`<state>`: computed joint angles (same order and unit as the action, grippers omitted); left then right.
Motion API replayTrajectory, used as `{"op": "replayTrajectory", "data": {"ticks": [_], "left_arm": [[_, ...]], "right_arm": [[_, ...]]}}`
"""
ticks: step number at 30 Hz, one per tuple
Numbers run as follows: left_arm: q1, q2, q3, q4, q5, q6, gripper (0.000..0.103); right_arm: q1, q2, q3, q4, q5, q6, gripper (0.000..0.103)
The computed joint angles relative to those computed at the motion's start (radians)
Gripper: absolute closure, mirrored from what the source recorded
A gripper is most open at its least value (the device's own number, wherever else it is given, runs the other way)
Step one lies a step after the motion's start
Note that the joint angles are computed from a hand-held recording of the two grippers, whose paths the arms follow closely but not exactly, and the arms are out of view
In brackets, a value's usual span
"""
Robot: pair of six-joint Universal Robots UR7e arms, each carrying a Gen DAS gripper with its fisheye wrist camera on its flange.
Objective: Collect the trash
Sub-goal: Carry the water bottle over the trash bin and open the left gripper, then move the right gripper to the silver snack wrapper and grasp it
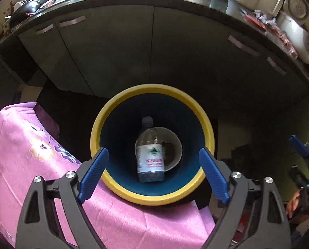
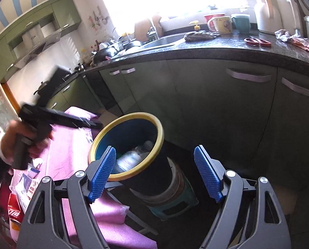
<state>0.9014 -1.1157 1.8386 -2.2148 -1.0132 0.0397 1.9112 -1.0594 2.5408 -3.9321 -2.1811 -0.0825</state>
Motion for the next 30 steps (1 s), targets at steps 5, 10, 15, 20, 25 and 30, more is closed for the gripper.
{"op": "replayTrajectory", "data": {"ticks": [5,10,15,20,25,30], "left_arm": [[-0.030,-0.221,0.075,-0.037,-0.059,-0.007,0.009],[-0.044,-0.501,0.166,-0.053,-0.040,0.002,0.007],[0.006,-0.760,0.253,-0.109,0.015,0.024,0.007],[0.142,-0.893,0.298,-0.232,0.039,0.082,0.007],[0.290,-0.915,0.326,-0.399,0.063,0.201,0.007],[0.426,-0.886,0.326,-0.482,-0.048,0.263,0.007]], "right_arm": [[0.023,0.031,-0.037,0.076,0.044,0.011,0.025],[0.080,0.091,-0.123,0.230,0.097,-0.012,0.025],[0.137,0.169,-0.240,0.409,0.203,-0.052,0.025],[0.199,0.281,-0.414,0.600,0.264,-0.106,0.025],[0.228,0.395,-0.606,0.788,0.355,-0.132,0.025],[0.228,0.522,-0.840,1.015,0.450,-0.206,0.025]]}}
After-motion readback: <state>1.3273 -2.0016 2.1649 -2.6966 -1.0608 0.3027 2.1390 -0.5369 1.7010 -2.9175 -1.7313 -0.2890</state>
